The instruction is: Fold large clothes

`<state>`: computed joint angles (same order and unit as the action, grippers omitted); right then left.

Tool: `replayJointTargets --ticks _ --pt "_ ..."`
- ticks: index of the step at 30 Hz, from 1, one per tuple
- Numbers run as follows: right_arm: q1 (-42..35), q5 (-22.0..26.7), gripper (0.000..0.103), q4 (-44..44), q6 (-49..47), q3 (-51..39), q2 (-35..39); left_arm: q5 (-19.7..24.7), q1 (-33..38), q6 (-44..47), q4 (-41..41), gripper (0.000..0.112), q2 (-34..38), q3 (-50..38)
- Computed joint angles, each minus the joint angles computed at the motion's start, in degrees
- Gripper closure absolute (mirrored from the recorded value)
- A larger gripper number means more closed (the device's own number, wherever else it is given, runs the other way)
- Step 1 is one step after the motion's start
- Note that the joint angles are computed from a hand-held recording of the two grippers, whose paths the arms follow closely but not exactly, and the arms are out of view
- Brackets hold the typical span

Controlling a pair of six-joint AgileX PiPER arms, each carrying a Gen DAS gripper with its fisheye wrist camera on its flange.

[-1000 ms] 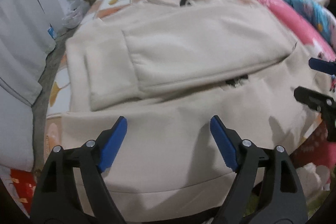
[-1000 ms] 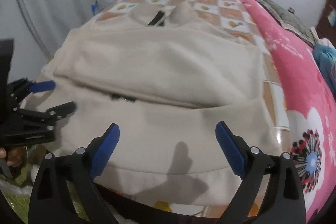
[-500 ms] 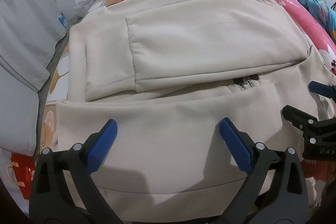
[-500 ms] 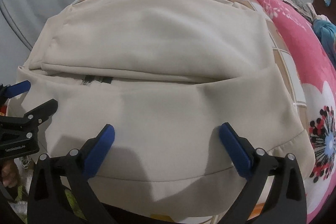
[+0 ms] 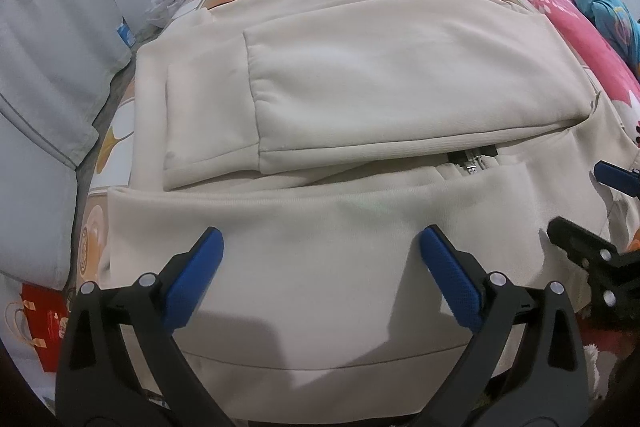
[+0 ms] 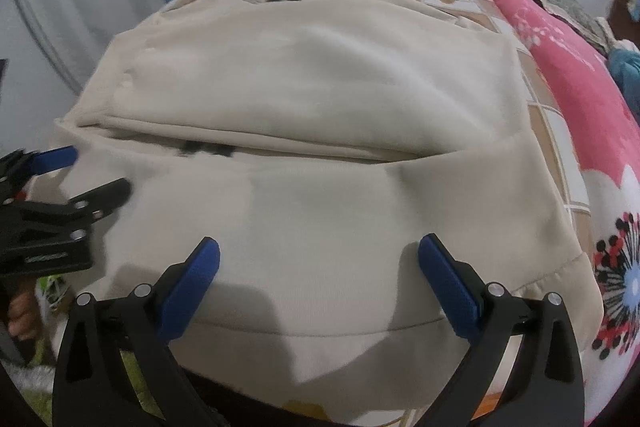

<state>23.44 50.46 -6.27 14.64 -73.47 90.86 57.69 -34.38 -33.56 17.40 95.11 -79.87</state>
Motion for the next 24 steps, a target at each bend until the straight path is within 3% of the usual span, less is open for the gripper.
replayJointTargets --ticks 11,24 --pt "1.6 1.7 0.006 2.9 -5.1 -0.6 0.6 -0.5 0.1 -0.1 -0.1 0.016 -0.2 0.4" --pt "2.8 1.4 0.006 0.5 -4.0 -0.1 0.6 -0.6 0.1 -0.2 -0.1 0.016 -0.3 0.6"
